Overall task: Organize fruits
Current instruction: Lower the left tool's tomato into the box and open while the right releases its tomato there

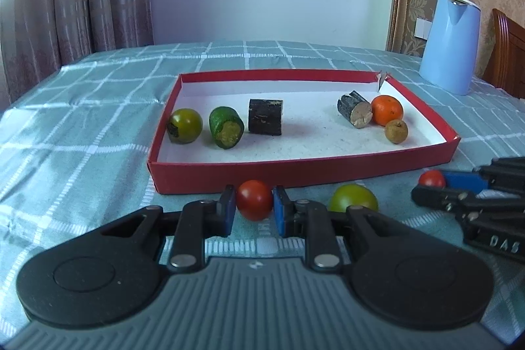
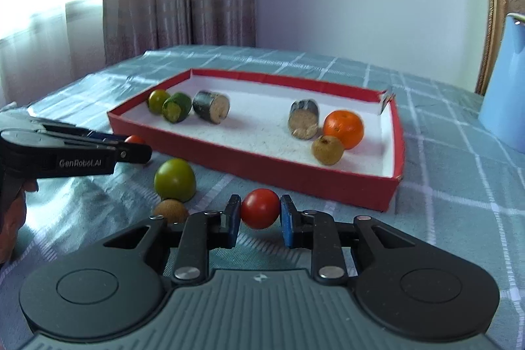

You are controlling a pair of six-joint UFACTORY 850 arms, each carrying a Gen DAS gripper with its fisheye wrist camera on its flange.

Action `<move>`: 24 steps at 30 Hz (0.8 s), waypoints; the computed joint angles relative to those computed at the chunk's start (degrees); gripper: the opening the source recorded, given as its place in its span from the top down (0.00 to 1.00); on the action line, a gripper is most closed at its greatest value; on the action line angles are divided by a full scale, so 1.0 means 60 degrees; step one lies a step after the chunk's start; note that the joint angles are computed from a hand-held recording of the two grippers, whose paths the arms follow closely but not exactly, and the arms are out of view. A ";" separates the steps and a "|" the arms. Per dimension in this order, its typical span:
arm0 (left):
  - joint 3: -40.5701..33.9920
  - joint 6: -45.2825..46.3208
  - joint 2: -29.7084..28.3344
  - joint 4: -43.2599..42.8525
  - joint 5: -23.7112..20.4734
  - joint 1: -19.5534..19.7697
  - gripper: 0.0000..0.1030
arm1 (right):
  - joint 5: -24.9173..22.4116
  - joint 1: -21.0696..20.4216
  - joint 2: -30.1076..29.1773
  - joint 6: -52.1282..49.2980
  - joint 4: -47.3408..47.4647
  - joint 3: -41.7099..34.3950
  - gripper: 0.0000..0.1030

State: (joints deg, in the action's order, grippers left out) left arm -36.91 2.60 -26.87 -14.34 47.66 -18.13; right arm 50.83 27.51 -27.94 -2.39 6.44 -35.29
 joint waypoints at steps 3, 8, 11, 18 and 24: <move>0.0083 0.0503 0.0036 -0.0463 0.0211 -0.0184 0.79 | 0.0348 0.0068 0.0002 -0.0162 0.0269 0.0066 0.76; 0.0243 0.0893 0.0175 -0.0660 0.0533 -0.0353 0.79 | 0.0596 0.0085 -0.0003 -0.0200 0.0461 0.0092 0.76; 0.0277 0.0838 0.0306 -0.0602 0.0638 -0.0366 0.79 | 0.0703 0.0087 0.0001 -0.0186 0.0560 0.0109 0.76; -0.0025 0.0668 0.0392 -0.0625 0.0557 -0.0259 0.79 | 0.1194 0.0158 0.0015 -0.0279 0.0862 0.0246 0.76; -0.0813 0.0387 0.0021 -0.0435 -0.0272 -0.0026 0.79 | 0.1272 0.0147 0.0032 -0.0224 0.0934 0.0266 0.76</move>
State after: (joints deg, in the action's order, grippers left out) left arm -41.79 4.92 -26.74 -16.95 46.03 -18.29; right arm 58.46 28.40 -27.74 -3.73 12.04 -33.70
